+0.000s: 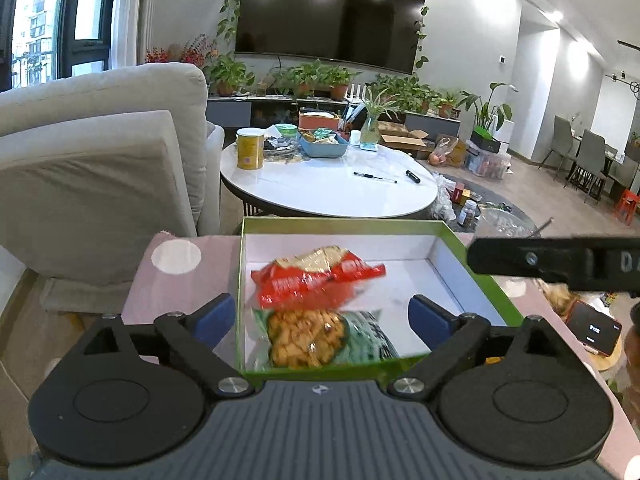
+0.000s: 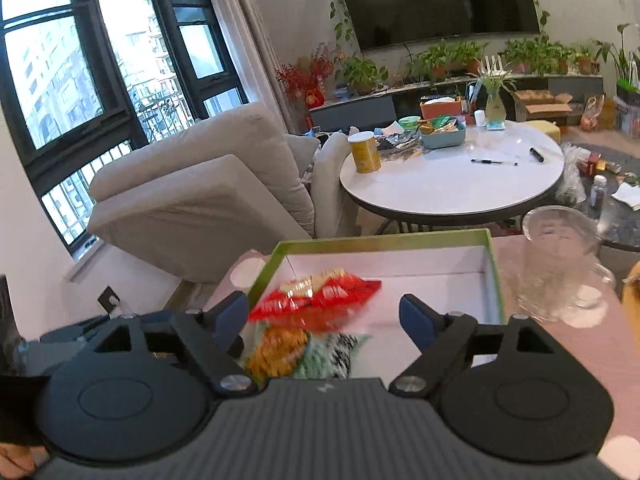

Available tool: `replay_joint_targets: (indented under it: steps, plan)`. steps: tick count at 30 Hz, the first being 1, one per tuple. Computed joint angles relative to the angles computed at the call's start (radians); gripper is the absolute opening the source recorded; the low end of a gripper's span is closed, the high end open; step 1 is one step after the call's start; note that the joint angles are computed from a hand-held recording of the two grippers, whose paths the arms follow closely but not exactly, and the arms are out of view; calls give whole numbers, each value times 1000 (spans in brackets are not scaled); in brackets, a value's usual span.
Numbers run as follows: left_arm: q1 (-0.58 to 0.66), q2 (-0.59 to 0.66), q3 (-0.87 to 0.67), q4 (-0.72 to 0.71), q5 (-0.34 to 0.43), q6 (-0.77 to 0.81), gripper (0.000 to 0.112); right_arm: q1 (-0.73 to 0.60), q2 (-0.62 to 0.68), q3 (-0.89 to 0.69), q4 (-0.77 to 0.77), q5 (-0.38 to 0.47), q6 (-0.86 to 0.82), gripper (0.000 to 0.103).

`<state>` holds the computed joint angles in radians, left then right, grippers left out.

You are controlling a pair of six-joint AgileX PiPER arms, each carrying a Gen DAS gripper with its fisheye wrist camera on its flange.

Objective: Organize snacks
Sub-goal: 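Lower the red snack bag into the green box and open the left tool, then grasp the red-and-yellow crayfish-print bag with the left tool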

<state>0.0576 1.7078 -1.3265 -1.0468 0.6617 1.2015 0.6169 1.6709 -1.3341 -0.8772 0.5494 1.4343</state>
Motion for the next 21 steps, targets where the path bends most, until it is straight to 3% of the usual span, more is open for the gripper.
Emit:
replay_joint_targets:
  steps: [6, 14, 21]
  plan:
    - [-11, -110, 146, -63, -50, 97, 100, 75, -49, 108, -186, 82, 153, 62]
    - [-48, -140, 214, -23, -58, 47, 100, 48, -95, 227, -191, 79, 243, 62]
    - [-136, -138, 259, 25, -133, 8, 100, 37, -83, 279, -198, 75, 260, 62]
